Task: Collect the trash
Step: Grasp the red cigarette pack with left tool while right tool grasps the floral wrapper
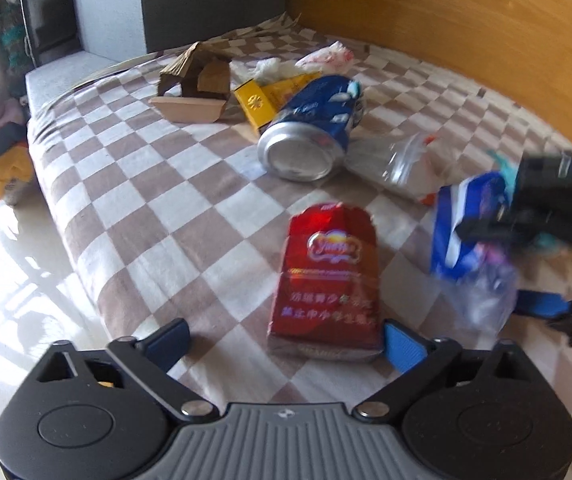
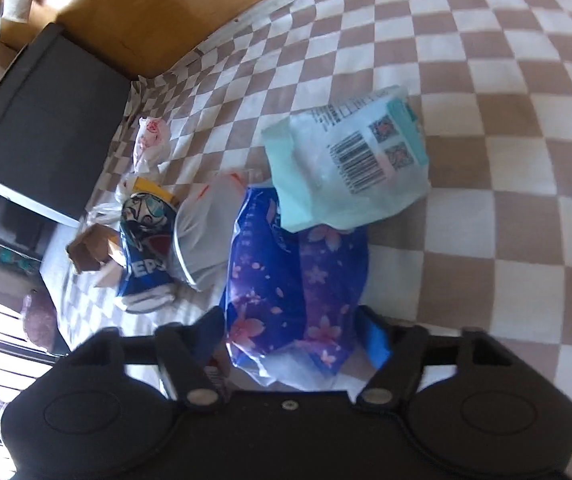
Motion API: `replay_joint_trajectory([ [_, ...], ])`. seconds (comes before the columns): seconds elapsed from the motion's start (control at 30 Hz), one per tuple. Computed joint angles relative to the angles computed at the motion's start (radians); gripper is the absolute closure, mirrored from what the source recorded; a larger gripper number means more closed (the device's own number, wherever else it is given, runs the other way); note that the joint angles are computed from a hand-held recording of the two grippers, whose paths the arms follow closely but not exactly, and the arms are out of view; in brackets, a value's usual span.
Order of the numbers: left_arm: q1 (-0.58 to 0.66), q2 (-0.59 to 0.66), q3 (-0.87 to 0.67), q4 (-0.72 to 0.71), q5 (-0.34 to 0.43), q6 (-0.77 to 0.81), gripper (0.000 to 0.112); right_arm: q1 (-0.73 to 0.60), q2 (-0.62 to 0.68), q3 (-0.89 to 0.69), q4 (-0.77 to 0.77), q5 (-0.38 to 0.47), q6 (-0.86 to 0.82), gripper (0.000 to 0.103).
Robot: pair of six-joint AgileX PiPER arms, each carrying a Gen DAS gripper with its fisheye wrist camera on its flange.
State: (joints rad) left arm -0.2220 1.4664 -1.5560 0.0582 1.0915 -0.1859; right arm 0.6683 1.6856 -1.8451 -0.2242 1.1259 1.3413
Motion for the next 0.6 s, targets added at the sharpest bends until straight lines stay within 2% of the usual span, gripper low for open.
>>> replay_joint_trajectory([
  [0.03, 0.008, 0.004, -0.009, -0.02, -0.002, 0.01, 0.022, 0.003, 0.0, -0.003, 0.001, 0.008, -0.023, 0.041],
  [0.1, 0.02, 0.02, -0.035, -0.057, 0.009, 0.025, 0.027, 0.005, -0.013, 0.014, 0.006, 0.006, -0.062, 0.052],
  [0.3, -0.016, 0.075, -0.106, -0.028, 0.043, -0.011, 0.042, 0.035, -0.073, 0.089, -0.016, 0.004, -0.165, 0.064],
  [0.37, -0.036, 0.087, -0.126, -0.012, 0.062, -0.021, 0.055, 0.056, -0.086, 0.099, -0.043, 0.019, -0.19, 0.067],
  [0.6, -0.061, 0.038, -0.089, -0.014, 0.076, -0.045, 0.057, 0.126, -0.125, 0.134, -0.136, 0.061, -0.217, 0.075],
])
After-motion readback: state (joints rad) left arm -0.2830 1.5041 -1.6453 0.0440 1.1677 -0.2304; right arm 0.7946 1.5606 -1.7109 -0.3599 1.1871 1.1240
